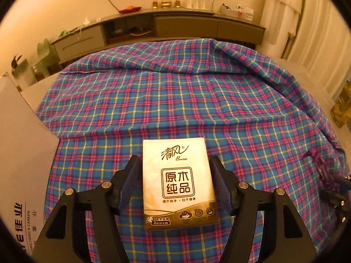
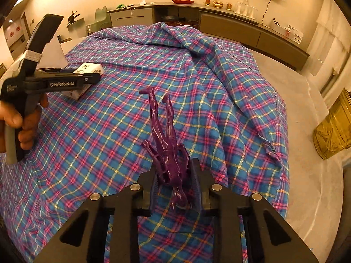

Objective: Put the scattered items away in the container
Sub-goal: 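Grasp the white tissue pack with the left gripper while the right grasps the purple figure, then carry the tissue pack and purple figure over the foam box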

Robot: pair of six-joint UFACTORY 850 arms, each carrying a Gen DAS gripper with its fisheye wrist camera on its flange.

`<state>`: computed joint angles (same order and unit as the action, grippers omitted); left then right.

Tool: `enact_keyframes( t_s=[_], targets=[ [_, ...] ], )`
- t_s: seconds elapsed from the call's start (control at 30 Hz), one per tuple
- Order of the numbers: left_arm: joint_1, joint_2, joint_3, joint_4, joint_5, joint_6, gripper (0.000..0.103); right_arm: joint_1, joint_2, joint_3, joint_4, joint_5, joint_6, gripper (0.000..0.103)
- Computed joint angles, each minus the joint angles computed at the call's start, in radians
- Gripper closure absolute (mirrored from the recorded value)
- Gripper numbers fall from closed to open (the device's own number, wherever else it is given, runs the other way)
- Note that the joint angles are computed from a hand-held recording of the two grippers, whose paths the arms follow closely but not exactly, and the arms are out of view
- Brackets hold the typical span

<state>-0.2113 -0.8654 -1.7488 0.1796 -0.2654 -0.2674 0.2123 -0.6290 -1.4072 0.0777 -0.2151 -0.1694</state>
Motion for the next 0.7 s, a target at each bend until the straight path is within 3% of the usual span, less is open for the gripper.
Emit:
enact_keyframes(
  t_s=[0.03, 0.13, 0.3, 0.43, 0.7],
  targets=[
    [0.003, 0.004, 0.003, -0.018, -0.001, 0.018, 0.049, 0.000, 0.003, 0.002, 0.024, 0.003, -0.022, 0.076],
    [0.016, 0.013, 0.005, -0.153, -0.024, 0.134, 0.049, -0.001, 0.025, 0.013, 0.198, 0.007, -0.173, 0.078],
    [0.015, 0.071, 0.070, -0.193, -0.008, 0.180, 0.049, -0.007, 0.059, 0.028, 0.569, -0.009, -0.502, 0.078],
    [0.015, 0.138, 0.139, -0.312, 0.016, 0.311, 0.049, -0.019, 0.070, 0.034, 0.810, -0.058, -0.687, 0.078],
    [0.037, 0.302, 0.299, -0.762, 0.029, 0.756, 0.049, 0.002, 0.110, 0.052, 0.950, -0.093, -0.777, 0.078]
  ],
)
